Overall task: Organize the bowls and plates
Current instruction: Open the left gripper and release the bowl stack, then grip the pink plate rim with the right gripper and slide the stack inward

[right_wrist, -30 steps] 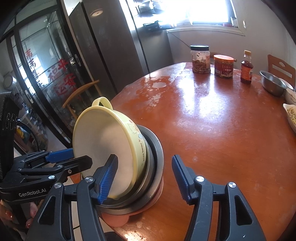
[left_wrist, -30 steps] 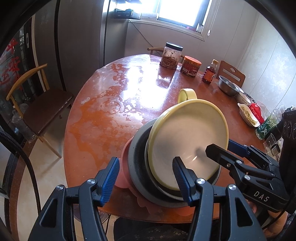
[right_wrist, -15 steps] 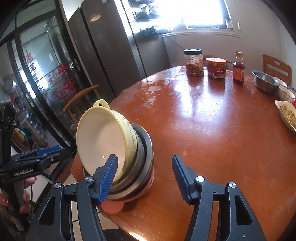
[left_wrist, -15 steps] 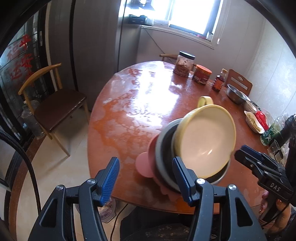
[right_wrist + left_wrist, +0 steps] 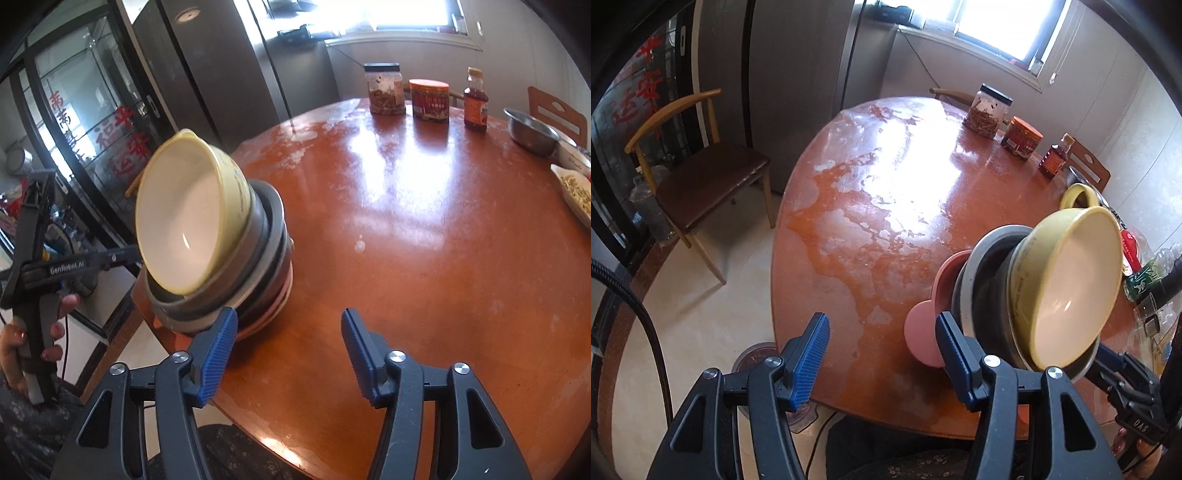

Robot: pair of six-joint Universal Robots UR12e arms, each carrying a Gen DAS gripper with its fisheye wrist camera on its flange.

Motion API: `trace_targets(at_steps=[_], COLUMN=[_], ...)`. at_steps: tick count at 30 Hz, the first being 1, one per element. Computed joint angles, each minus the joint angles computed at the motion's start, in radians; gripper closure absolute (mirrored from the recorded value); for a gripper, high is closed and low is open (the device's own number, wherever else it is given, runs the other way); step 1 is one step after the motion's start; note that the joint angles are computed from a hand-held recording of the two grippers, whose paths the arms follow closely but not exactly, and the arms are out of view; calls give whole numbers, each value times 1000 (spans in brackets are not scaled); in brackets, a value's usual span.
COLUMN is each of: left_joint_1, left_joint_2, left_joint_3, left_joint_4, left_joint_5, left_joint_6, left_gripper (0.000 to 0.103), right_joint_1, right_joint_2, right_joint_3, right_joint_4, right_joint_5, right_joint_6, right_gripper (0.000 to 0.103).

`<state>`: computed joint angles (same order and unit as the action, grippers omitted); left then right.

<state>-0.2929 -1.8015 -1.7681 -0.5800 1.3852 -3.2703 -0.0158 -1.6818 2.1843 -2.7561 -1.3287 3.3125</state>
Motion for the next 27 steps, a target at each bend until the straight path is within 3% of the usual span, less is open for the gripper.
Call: trace_targets(at_steps=[16, 27], left_joint_1=[-8, -37], left_joint_2=[-72, -88], left_joint_3=[82, 103], left_joint_4=[-35, -56], left_joint_5=[-43, -61], left_joint_6=[106, 157], left_gripper=[45, 46], right_joint_1=[-23, -41], right_joint_2=[33, 31], right_joint_3=[-15, -10], right_joint_4=[-45, -32], right_joint_5=[103, 145], right_joint_6=[16, -15], right_gripper=[50, 64])
